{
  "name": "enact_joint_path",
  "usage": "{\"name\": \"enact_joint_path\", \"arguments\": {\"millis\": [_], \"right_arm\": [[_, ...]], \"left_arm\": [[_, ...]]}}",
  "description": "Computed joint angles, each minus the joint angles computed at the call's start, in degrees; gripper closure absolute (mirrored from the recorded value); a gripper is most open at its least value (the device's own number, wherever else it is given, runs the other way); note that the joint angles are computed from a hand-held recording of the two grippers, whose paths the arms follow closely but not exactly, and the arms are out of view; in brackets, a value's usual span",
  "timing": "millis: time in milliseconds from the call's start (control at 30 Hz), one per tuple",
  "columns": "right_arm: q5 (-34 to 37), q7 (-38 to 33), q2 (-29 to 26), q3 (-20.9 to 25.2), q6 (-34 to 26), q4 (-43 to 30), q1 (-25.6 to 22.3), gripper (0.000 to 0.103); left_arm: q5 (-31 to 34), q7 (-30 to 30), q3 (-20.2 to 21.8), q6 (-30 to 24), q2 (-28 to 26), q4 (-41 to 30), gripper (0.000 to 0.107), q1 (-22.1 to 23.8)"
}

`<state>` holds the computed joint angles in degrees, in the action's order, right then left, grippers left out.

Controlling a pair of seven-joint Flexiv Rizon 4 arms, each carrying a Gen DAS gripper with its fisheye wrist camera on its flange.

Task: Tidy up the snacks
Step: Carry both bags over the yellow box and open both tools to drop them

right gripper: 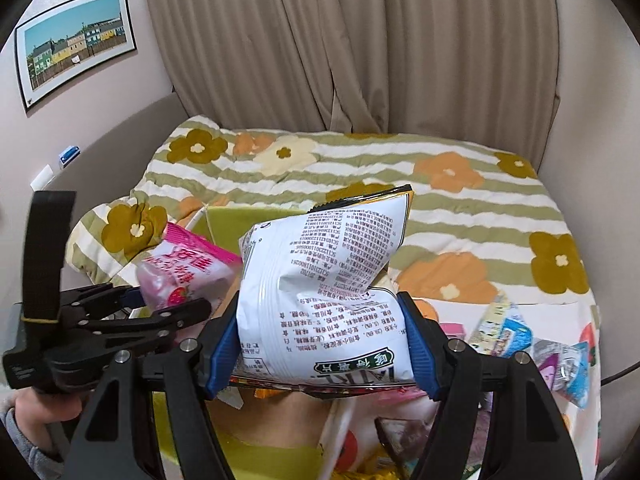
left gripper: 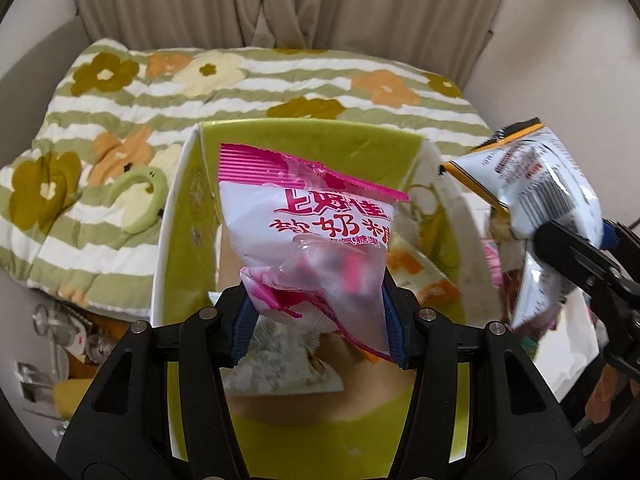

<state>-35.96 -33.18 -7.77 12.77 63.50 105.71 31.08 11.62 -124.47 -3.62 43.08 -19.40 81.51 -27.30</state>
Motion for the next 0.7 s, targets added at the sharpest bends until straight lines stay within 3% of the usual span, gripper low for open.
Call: {"name": "enact_joint_path", "arguments": {"millis": [33, 67, 133, 267, 700], "right_arm": [[0.67, -0.58, -0.56, 0.08, -0.15, -0.52, 0.0, 0.036], [1.5, -1.28, -1.15, 0.15, -0.16, -1.0, -0.01, 0.036], [2.69, -2.39, -2.22, 0.1, -0.52, -2.03, 0.16, 0.036], [7.0, -6.51, -3.66, 0.46, -0.17, -3.31, -0.11, 0.036], [22.36, -21.81, -9.42, 2.34, -2.96, -12.18, -0.68, 0.035]], "left_arm": [[1.03, -0.7, 0.46, -0.54, -0.54, -0.63, 0.049, -0.23], [2.11, -1.35, 0.88, -1.31, -0.97, -1.34, 0.029, -0.54], [4.84, -3.64, 2.0, -3.71, -1.7, -3.01, 0.004, -1.45], [2.97, -5.95, 1.57, -0.04, -0.66, -0.13, 0.004, -0.03], [7.8, -10.64, 1.24, -7.58, 0.33, -2.07, 0.004, -2.27]]}}
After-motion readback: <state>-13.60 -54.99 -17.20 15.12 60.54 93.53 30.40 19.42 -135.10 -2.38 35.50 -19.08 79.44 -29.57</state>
